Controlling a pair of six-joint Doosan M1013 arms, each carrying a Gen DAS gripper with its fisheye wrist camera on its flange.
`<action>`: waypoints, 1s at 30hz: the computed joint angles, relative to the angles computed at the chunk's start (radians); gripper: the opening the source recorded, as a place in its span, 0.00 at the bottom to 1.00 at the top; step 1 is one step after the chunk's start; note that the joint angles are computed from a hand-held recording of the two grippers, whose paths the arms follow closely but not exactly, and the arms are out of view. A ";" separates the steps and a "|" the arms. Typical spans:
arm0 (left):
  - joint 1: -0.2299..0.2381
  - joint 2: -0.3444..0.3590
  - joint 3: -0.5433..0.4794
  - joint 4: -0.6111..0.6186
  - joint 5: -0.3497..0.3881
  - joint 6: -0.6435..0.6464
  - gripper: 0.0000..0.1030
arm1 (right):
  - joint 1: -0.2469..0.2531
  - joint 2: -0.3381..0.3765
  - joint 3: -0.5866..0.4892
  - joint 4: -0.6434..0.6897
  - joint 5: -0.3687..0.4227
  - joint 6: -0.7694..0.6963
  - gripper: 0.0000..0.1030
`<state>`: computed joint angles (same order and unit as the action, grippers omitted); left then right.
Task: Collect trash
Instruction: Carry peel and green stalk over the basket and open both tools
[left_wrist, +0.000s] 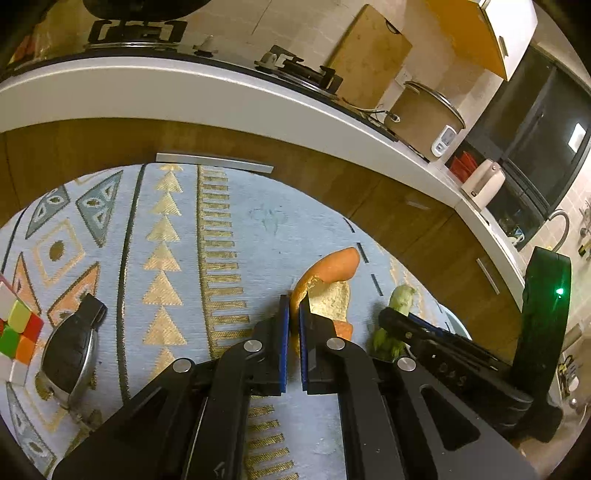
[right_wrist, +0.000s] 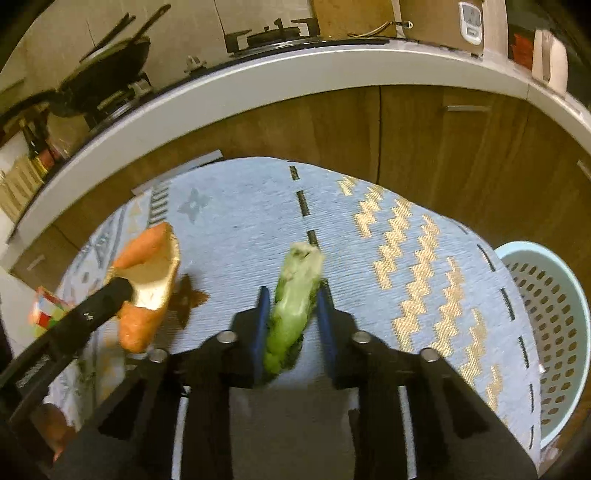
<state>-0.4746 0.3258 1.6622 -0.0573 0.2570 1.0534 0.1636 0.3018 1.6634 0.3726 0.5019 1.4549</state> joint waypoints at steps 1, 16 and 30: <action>-0.001 -0.002 0.002 -0.004 -0.006 0.012 0.02 | -0.007 -0.004 0.004 0.034 0.004 -0.027 0.19; -0.044 -0.014 -0.013 -0.148 -0.036 0.224 0.03 | -0.045 -0.123 0.100 0.029 -0.094 -0.093 0.18; -0.155 0.016 -0.122 -0.069 0.039 0.258 0.02 | -0.170 -0.225 0.179 -0.084 -0.122 0.010 0.18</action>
